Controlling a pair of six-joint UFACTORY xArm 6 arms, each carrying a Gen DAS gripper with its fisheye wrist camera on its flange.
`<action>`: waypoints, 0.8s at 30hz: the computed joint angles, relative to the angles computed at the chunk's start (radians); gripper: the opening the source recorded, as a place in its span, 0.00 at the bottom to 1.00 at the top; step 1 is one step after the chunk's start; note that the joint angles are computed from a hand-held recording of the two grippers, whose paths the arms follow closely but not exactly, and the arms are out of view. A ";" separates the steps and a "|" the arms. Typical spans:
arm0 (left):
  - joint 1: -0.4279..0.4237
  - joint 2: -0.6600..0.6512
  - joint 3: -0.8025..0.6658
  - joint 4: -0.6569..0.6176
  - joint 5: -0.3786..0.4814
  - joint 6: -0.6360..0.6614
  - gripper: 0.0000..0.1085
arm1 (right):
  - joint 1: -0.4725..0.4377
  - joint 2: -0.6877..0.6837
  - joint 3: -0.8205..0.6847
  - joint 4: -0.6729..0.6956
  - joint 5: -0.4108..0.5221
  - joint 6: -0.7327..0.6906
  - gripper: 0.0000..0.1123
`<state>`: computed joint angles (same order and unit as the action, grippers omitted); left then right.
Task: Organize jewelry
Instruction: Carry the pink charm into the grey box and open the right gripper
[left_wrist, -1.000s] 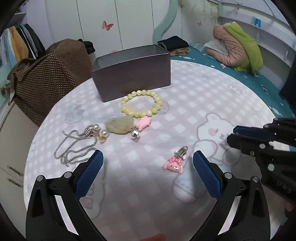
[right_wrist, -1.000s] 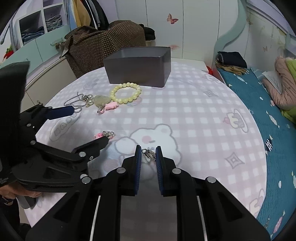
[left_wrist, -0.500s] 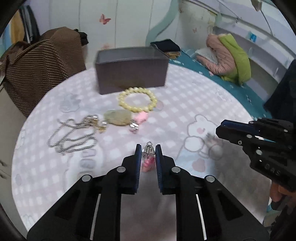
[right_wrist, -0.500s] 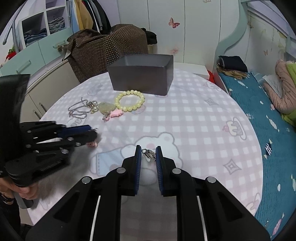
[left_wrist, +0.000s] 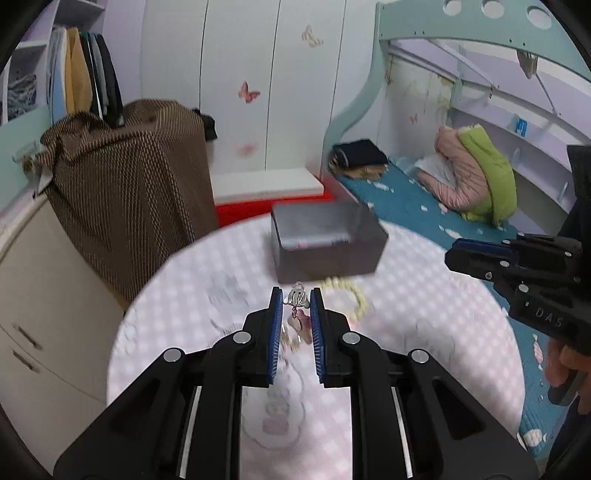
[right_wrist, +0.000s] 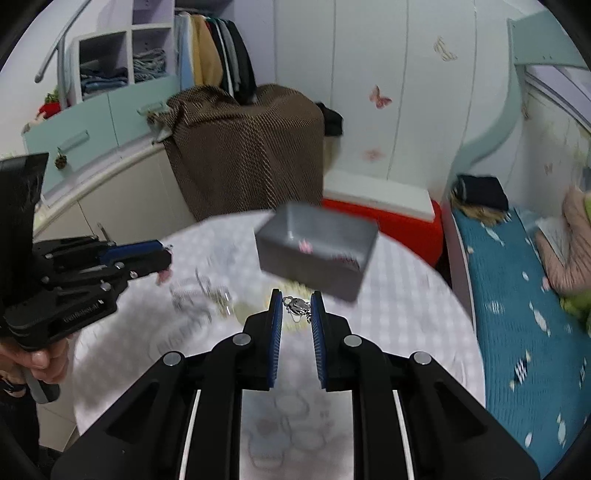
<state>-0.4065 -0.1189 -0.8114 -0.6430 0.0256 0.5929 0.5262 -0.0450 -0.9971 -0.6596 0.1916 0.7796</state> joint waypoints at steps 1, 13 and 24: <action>0.009 0.008 -0.029 0.014 0.011 -0.009 0.14 | 0.001 0.013 -0.028 0.013 0.013 -0.020 0.12; 0.079 0.331 -0.564 0.193 0.307 -0.181 0.14 | -0.049 0.285 -0.422 0.572 0.179 -0.531 0.13; 0.084 0.597 -0.883 0.333 0.495 -0.343 0.38 | -0.085 0.406 -0.555 0.773 0.265 -0.622 0.15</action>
